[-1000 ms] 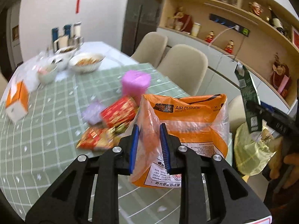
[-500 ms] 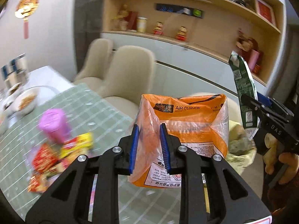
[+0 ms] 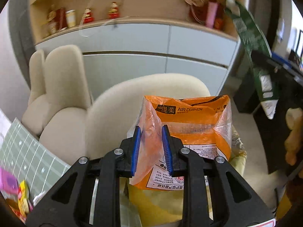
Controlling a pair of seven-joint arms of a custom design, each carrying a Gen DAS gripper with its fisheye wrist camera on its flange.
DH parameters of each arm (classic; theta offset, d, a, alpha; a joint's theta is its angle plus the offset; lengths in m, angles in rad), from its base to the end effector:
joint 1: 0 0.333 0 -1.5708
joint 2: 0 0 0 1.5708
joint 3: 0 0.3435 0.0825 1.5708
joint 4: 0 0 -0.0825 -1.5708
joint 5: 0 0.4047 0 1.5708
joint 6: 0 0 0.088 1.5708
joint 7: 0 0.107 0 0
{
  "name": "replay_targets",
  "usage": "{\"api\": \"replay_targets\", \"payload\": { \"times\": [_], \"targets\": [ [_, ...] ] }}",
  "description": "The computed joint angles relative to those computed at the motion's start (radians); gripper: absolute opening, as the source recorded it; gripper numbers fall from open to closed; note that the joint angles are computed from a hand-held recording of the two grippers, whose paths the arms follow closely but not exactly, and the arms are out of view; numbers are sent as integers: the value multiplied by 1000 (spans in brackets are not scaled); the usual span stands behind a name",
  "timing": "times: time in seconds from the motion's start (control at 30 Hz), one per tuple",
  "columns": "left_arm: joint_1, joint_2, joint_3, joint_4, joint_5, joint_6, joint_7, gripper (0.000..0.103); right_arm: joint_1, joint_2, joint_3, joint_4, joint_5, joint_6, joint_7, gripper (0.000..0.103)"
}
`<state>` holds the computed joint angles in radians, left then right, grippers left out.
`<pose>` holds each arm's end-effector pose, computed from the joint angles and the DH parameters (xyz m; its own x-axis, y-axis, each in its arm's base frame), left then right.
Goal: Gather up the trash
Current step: 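Carry the chip bag with the left tool into the yellow-lined bin and release, then lower the milk carton with the right tool into the bin and release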
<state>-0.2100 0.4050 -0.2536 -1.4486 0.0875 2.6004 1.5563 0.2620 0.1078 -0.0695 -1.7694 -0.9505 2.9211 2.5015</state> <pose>0.6934 -0.3054 0.5715 -0.4409 -0.8972 0.0247 -0.6583 0.3046 -0.6884 0.6361 0.1782 0.6193 0.0336 -0.9954 0.0898 -0.4127 -0.0957 -0.9058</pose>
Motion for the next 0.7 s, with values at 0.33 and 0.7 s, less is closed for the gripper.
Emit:
{"api": "replay_targets", "payload": {
  "times": [0.33,0.7],
  "targets": [
    [62,67,-67,38,-203,-81,101,41,13,29,-14,-35,40,27,48,48],
    [132,-243,0,-394,-318,101,-38,48,91,106,-34,-77,135,44,1,49]
  ]
}}
